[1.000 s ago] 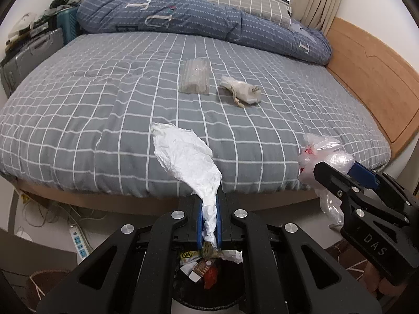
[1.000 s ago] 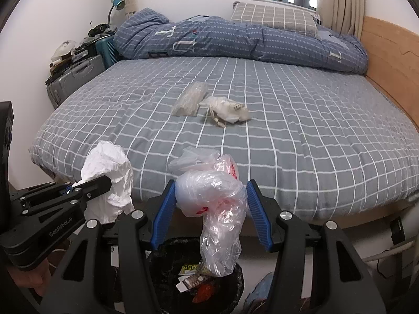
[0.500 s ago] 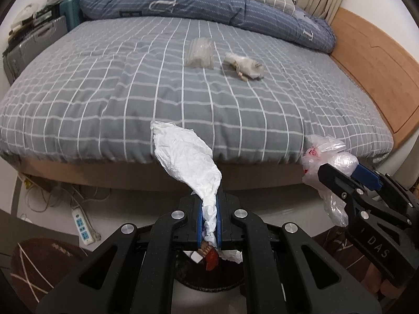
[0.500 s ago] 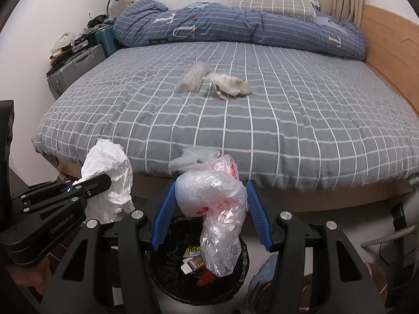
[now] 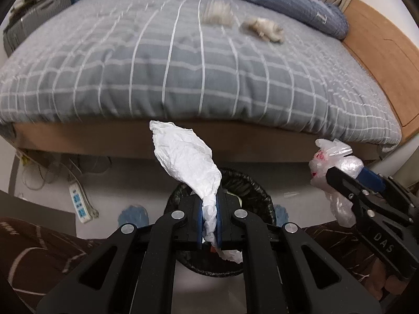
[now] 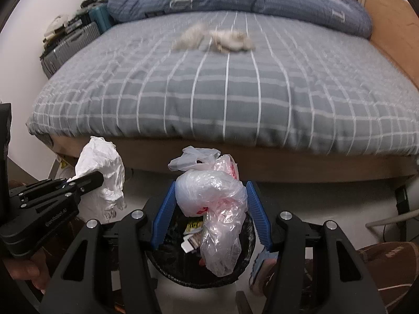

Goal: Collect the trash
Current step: 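Open the left tool to drop the tissue while the right drops the plastic bag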

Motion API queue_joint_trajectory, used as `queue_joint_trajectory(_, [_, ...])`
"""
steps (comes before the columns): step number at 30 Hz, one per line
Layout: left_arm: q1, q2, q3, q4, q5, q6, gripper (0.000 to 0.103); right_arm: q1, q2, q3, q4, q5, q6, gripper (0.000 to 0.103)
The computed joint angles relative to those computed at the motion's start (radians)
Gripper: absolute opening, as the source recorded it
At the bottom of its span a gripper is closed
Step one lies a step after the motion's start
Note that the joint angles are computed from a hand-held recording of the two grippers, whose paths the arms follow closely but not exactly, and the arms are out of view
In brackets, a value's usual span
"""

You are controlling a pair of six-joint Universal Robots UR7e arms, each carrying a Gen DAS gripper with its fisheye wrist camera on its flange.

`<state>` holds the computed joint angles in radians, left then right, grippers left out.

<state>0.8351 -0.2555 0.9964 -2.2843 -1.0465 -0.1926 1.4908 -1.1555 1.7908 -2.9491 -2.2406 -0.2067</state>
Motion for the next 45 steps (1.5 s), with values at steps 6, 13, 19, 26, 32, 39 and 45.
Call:
queue_joint_trajectory(6, [0.033, 0.055, -0.055, 0.067, -0.004, -0.016, 0.006, -0.040, 0.049, -0.025, 0.061, 0.006, 0.021, 0.052])
queue_joint_trajectory(13, [0.066, 0.105, -0.124, 0.112, 0.002, -0.022, 0.006, -0.065, 0.102, -0.069, 0.118, 0.019, 0.027, 0.052])
queue_joint_trajectory(19, [0.083, 0.131, -0.172, 0.142, 0.023, -0.038, 0.006, -0.060, 0.154, -0.113, 0.157, 0.029, 0.007, 0.053])
queue_joint_trajectory(26, [0.091, 0.130, -0.176, 0.157, 0.035, -0.052, 0.006, -0.051, 0.175, -0.119, 0.167, 0.018, -0.009, 0.060])
queue_joint_trajectory(32, [0.083, 0.142, -0.192, 0.170, 0.032, -0.052, 0.006, -0.050, 0.161, -0.098, 0.121, -0.011, -0.011, 0.082])
queue_joint_trajectory(39, [0.070, 0.178, -0.241, 0.207, 0.003, -0.040, 0.006, -0.079, 0.105, -0.068, 0.061, -0.047, 0.008, 0.092])
queue_joint_trajectory(45, [0.045, 0.210, -0.261, 0.213, -0.034, -0.009, 0.007, -0.113, 0.052, -0.041, 0.036, -0.067, 0.033, 0.094])
